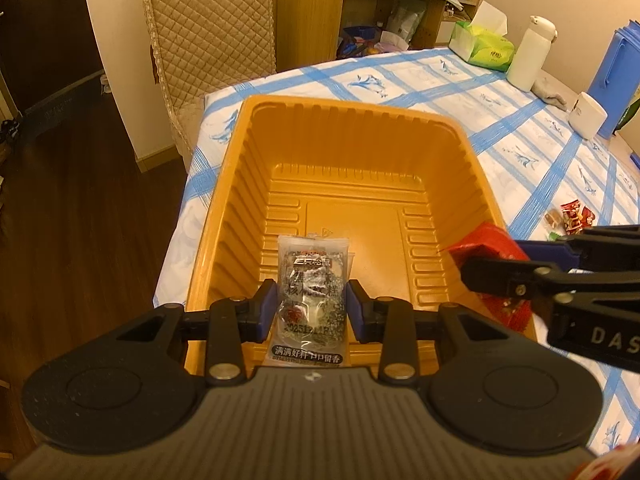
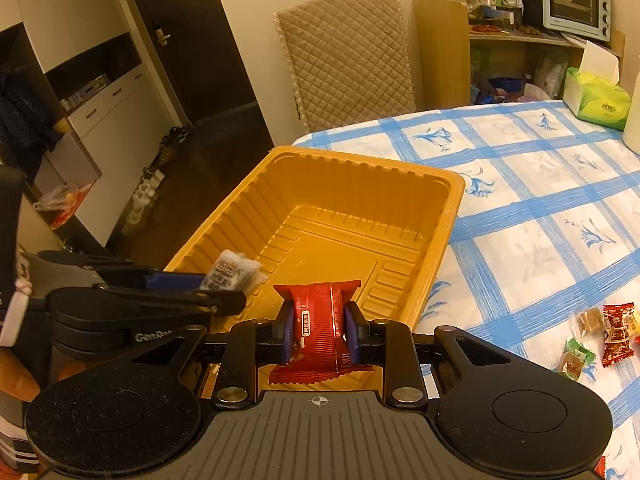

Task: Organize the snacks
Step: 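Carry both packets over the orange basket and open the left tool, then open the right tool to drop the red packet into the basket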

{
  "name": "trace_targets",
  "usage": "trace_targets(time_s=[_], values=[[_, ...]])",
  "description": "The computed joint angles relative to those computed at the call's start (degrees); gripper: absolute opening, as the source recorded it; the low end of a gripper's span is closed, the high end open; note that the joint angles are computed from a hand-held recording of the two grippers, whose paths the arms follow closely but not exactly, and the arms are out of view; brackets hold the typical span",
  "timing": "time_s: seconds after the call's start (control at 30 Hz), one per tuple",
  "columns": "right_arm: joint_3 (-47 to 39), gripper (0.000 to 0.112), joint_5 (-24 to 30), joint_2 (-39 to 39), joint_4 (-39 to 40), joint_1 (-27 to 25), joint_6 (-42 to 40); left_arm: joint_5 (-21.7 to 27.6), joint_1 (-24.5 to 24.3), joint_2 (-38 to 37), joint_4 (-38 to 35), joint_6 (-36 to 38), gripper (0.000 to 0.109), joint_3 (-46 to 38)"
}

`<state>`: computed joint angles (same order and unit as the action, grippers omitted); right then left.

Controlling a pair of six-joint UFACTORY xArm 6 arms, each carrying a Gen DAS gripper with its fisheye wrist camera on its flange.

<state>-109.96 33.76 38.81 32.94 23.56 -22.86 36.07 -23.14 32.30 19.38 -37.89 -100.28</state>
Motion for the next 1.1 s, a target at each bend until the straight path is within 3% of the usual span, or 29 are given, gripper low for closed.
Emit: trace_targets(time_s=[0.13, 0.47, 0.7, 0.8, 0.87, 0.93, 1.0, 1.1], values=[[-0.4, 0.026, -0.1, 0.2, -0.4, 0.0, 0.8, -1.2, 0.2, -0.4, 0.4, -0.4, 0.034, 1.0], [-2.7, 0.026, 0.5, 2.0, -1.9, 0.2, 3.0, -3.6, 0.7, -4.6, 1.7, -2.9, 0.047, 5.9], [-6.4, 0.026, 1.8, 4.9, -1.6, 0.3, 3.5, -4.3, 1.2, -7.9, 4.1, -6.8, 0.051, 9.6], [-7.4, 0.026, 1.8, 5.6, 0.3, 0.4, 2.4, -4.5, 1.4, -9.2, 5.7, -8.8, 0.054, 10.8], [-8.8, 0.028, 2.7, 6.3, 0.5, 0.3, 2.4, -4.5, 1.4, -9.9, 6.7, -10.1, 0.063, 11.4], [-9.1, 0.052, 2.5, 6.5, 0.0, 0.4, 3.2, -3.7, 1.2, -10.3, 8.2, -11.8, 0.069, 11.5], [-7.7, 0.065, 0.6, 5.7, 2.3, 0.5, 2.0, -2.9, 0.9, -10.8, 9.4, -12.9, 0.071, 11.6], [-7.7, 0.066, 0.8, 5.4, 2.1, 0.3, 2.2, -2.2, 0.7, -11.6, 11.1, -15.2, 0.079, 12.0]])
